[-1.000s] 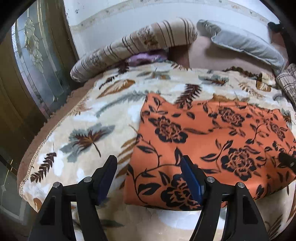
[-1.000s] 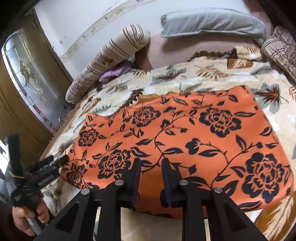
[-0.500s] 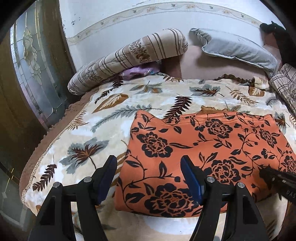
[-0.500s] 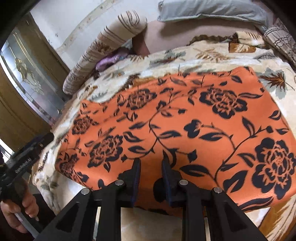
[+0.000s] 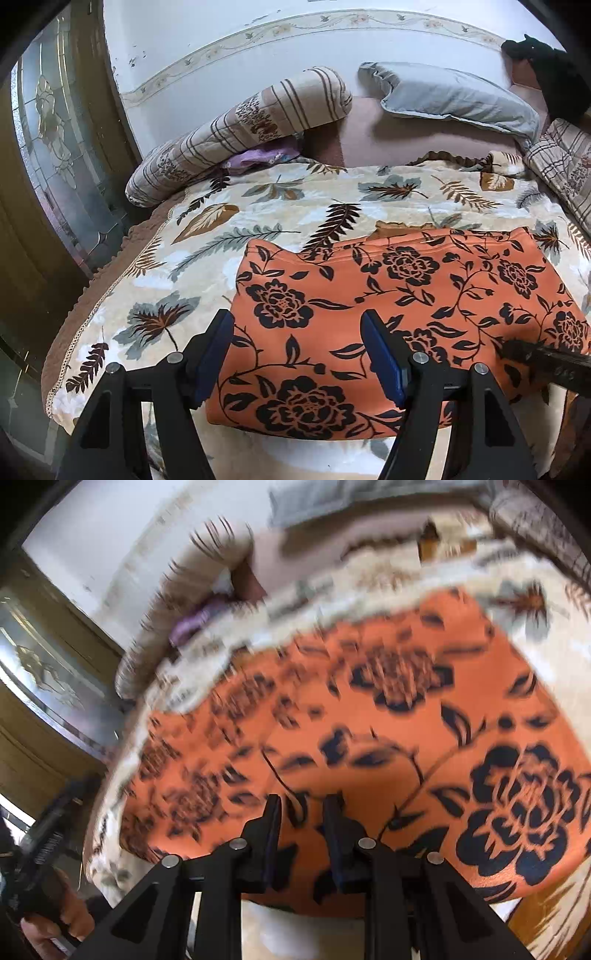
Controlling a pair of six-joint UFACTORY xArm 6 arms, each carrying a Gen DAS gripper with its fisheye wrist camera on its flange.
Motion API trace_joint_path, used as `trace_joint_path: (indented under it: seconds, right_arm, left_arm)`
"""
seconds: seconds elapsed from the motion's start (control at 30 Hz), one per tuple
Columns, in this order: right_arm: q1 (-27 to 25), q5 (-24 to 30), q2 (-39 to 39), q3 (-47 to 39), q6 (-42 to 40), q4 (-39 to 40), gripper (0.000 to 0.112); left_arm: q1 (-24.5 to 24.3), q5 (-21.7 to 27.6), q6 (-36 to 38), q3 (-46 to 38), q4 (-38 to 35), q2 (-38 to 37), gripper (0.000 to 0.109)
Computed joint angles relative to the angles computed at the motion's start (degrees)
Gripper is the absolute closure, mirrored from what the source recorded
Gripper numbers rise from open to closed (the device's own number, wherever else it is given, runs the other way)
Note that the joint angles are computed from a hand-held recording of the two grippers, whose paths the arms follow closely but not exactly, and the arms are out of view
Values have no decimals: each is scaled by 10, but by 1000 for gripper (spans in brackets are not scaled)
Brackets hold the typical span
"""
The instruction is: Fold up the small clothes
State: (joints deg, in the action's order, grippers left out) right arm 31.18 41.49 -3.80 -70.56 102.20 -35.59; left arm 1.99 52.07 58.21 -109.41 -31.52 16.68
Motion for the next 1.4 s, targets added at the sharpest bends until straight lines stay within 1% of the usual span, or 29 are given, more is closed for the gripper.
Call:
trace_joint_path:
  seconds: [0.1, 0.23, 0.3, 0.5, 0.9, 1.3, 1.33, 1.4]
  right_arm:
    - [4, 3, -6, 2, 6, -12, 86]
    - [5, -12, -23, 20, 41, -38, 86]
    - [9, -4, -30, 24, 55, -54, 86]
    - [12, 6, -39, 26, 60, -56, 86]
    - [9, -5, -55, 43, 75, -59, 86]
    - [12, 3, -65, 47, 99, -80, 85]
    - [12, 4, -65, 48, 102, -81, 84]
    - [12, 3, -68, 51, 111, -85, 74]
  left_arm:
    - [0, 0, 5, 11, -3, -9, 36]
    - [1, 1, 7, 18, -6, -15, 36]
    - [2, 1, 6, 21, -6, -17, 36]
    - [4, 2, 5, 22, -6, -18, 36]
    - [4, 6, 5, 31, -4, -22, 36]
    - [5, 12, 3, 31, -1, -23, 36]
    - [5, 13, 3, 31, -1, -23, 36]
    - [6, 15, 6, 30, -1, -23, 36]
